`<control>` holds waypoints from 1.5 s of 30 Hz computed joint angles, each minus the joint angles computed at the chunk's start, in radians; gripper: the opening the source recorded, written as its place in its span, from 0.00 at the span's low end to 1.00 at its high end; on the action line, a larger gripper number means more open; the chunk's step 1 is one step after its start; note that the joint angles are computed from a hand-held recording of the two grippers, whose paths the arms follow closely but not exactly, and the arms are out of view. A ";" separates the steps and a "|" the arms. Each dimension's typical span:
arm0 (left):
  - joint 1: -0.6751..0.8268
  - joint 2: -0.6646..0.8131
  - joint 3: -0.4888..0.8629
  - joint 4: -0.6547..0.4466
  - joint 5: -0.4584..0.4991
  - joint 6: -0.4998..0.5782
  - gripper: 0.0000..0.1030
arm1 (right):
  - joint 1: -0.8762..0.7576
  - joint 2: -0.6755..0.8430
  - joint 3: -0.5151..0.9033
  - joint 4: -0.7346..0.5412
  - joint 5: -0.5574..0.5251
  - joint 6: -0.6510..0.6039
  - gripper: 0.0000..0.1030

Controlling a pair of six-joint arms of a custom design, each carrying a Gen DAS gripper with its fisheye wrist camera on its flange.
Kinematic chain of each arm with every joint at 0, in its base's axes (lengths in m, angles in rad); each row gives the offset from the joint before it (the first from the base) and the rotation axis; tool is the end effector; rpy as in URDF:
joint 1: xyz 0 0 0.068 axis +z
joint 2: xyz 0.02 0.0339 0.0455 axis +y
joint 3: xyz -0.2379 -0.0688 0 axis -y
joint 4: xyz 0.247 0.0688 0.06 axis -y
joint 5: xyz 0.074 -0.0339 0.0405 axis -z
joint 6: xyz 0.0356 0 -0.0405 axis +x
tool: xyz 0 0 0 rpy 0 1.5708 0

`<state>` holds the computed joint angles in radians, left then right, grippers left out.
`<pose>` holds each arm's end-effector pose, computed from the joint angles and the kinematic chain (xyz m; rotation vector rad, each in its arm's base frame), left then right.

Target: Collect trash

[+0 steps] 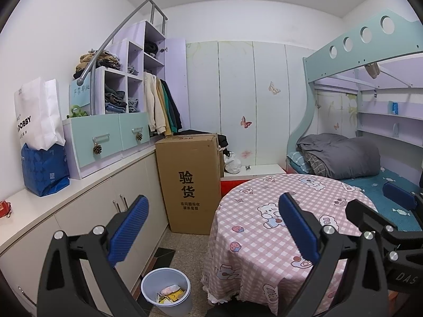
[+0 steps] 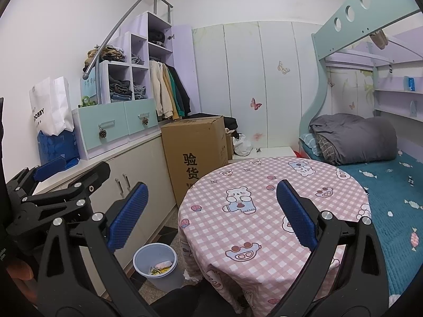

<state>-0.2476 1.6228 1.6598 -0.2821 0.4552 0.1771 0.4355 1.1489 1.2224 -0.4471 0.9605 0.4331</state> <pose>0.3644 -0.1083 0.3945 0.6919 1.6773 -0.4624 0.2411 0.0800 0.3741 0.5981 1.6896 -0.3134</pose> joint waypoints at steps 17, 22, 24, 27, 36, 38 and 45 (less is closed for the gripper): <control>0.000 -0.001 0.000 -0.004 -0.001 0.001 0.94 | -0.015 -0.001 -0.012 0.011 -0.015 -0.012 0.93; 0.001 0.001 0.003 -0.007 -0.001 0.004 0.94 | -0.020 -0.006 -0.024 0.011 -0.022 -0.006 0.93; 0.002 0.001 0.003 -0.007 0.000 0.004 0.94 | -0.018 -0.012 -0.030 0.014 -0.022 -0.008 0.93; 0.001 0.002 0.004 -0.007 -0.001 0.003 0.94 | -0.020 -0.013 -0.031 0.012 -0.023 -0.006 0.93; 0.008 0.005 0.004 -0.008 0.003 0.007 0.94 | -0.021 -0.015 -0.033 0.011 -0.026 -0.007 0.93; 0.009 0.006 0.005 -0.009 0.004 0.007 0.94 | -0.021 -0.014 -0.031 0.011 -0.027 -0.006 0.93; 0.010 0.006 0.005 -0.009 0.005 0.008 0.94 | -0.018 -0.013 -0.033 0.006 -0.030 0.007 0.93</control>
